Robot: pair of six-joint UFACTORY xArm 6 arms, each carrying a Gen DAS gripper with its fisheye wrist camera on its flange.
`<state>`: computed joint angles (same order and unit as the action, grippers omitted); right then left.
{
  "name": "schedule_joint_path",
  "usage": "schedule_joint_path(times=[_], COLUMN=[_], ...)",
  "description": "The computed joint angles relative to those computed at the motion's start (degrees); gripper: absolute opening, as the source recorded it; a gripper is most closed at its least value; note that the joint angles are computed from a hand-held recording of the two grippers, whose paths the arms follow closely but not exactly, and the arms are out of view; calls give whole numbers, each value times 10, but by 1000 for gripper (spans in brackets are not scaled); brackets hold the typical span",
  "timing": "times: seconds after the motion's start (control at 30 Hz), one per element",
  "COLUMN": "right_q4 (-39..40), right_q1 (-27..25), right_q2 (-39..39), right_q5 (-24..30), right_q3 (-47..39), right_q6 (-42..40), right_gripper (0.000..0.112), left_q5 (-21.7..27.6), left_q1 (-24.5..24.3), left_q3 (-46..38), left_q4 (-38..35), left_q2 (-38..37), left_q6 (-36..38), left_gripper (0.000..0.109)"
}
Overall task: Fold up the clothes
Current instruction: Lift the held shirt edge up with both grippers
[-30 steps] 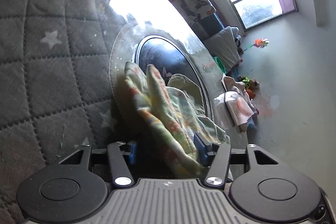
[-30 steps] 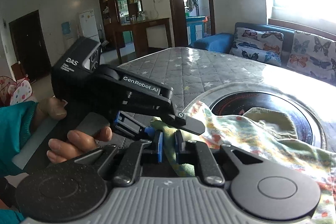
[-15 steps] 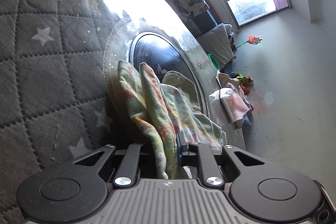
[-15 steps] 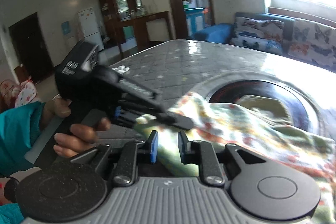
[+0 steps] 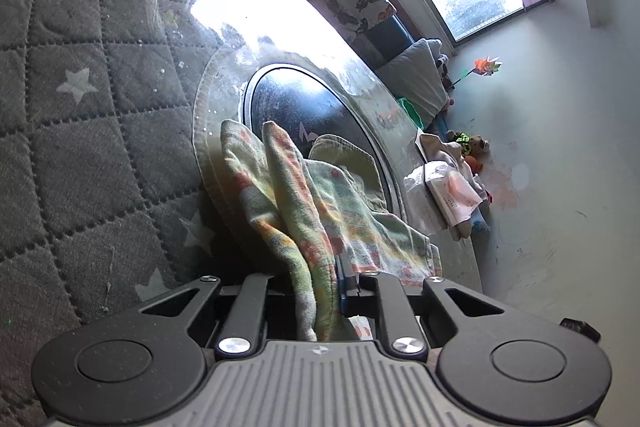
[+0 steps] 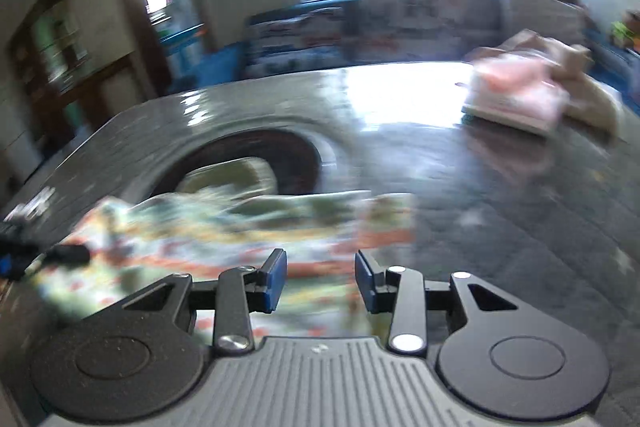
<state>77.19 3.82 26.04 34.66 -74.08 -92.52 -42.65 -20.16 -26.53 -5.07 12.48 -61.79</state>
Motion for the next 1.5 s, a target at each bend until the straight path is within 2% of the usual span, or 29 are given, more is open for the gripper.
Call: schedule_joint_path(times=[0.17,0.33,0.43,0.57,0.87,1.2,1.33,1.5], right_q4=[-10,-7,-15,-19,39,81,91,109], right_q1=[-1,-8,-5,0,-18,-64,-90,-126], right_q2=[47,63,56,48,-3,-42,-46,-46], right_q5=[-20,4,13,19,31,6,-7,-20], right_q3=[-48,-64,-56,-46,-2,22,21,13], right_q6=[47,63,52,37,-21,-56,-61,-73], right_gripper=[44,48,41,13,8,8,8,8], left_q5=[15,25,32,44,80,146,179,218], left_q1=[-4,-5,-5,-10,-20,-10,-8,-4], left_q3=[-3,-7,-12,-18,-50,-184,-257,-361], left_q4=[-10,-13,-16,-31,-38,83,162,298], left_q2=[-6,-7,-6,-8,-21,47,87,143], left_q6=[13,19,26,43,95,58,15,-81], left_gripper=[16,16,16,16,15,14,14,14])
